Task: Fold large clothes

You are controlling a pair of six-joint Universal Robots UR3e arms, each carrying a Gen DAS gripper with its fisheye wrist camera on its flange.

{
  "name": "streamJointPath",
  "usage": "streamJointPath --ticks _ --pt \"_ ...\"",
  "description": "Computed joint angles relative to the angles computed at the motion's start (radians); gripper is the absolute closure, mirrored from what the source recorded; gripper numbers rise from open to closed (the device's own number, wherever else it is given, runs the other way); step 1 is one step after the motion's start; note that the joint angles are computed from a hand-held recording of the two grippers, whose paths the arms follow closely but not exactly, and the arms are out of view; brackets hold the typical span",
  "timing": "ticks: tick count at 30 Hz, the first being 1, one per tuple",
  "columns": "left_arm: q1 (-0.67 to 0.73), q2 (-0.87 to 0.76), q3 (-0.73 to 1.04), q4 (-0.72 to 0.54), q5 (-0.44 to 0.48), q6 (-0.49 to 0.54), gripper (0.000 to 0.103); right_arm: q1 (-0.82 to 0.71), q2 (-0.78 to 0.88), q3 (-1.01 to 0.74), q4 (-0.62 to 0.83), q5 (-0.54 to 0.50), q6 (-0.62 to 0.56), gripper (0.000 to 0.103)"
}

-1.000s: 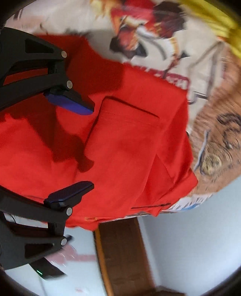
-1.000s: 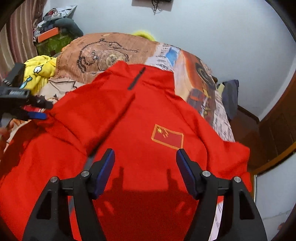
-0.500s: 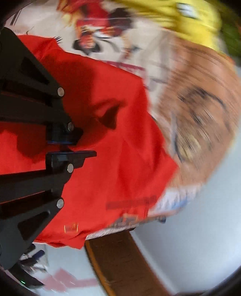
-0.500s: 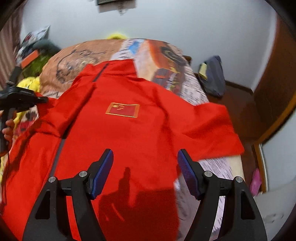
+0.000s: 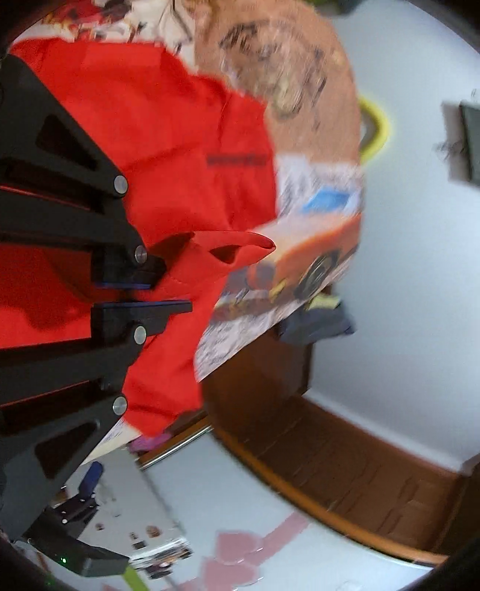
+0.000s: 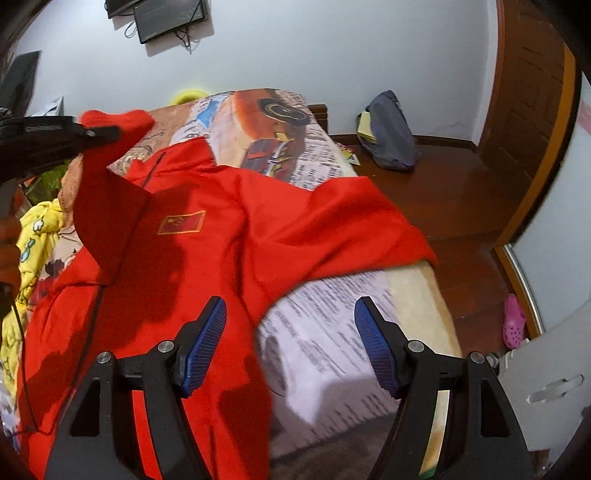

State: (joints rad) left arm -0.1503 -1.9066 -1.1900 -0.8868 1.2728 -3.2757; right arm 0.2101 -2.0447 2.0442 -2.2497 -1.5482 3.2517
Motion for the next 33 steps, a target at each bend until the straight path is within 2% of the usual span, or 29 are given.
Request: streamJointPath --ticks 5,13,15,18,19,23,25,27,30,33 --pt "-0.08 -0.13 0.074 -0.074 -0.089 0.002 0.1 -0.108 -0.093 0.044 0.07 0.057 -0.049 0.035" --pt "-0.219 -0.289 0.248 -0.238 -0.013 0.041 0.099 -0.217 -0.174 0.097 0.142 0.106 -0.095 0.035" --pt "-0.223 -0.277 0.237 -0.254 -0.016 0.07 0.092 -0.24 -0.194 0.108 0.159 0.117 -0.109 0.035" --pt "-0.21 -0.218 0.156 -0.239 -0.048 0.096 0.06 -0.25 -0.193 0.104 0.173 0.123 -0.113 0.035" --pt "-0.206 -0.191 0.125 -0.227 -0.052 0.099 0.056 -0.251 -0.19 0.102 0.176 0.125 -0.112 0.035" --pt "-0.193 -0.075 0.015 -0.18 -0.013 0.151 0.053 -0.285 -0.192 0.093 0.203 0.176 -0.113 0.035" --pt "-0.166 0.025 -0.09 -0.14 0.023 0.199 0.042 -0.294 -0.191 0.089 0.21 0.198 -0.107 0.035" --pt "-0.124 0.126 -0.208 -0.09 0.076 0.251 0.036 -0.294 -0.18 0.08 0.205 0.206 -0.098 0.035" --pt "-0.042 0.258 -0.368 -0.044 0.157 0.324 0.036 -0.288 -0.149 0.064 0.188 0.201 -0.071 0.034" --pt "0.081 0.358 -0.523 0.005 0.195 0.38 0.036 -0.333 -0.129 0.058 0.187 0.251 -0.06 0.03"
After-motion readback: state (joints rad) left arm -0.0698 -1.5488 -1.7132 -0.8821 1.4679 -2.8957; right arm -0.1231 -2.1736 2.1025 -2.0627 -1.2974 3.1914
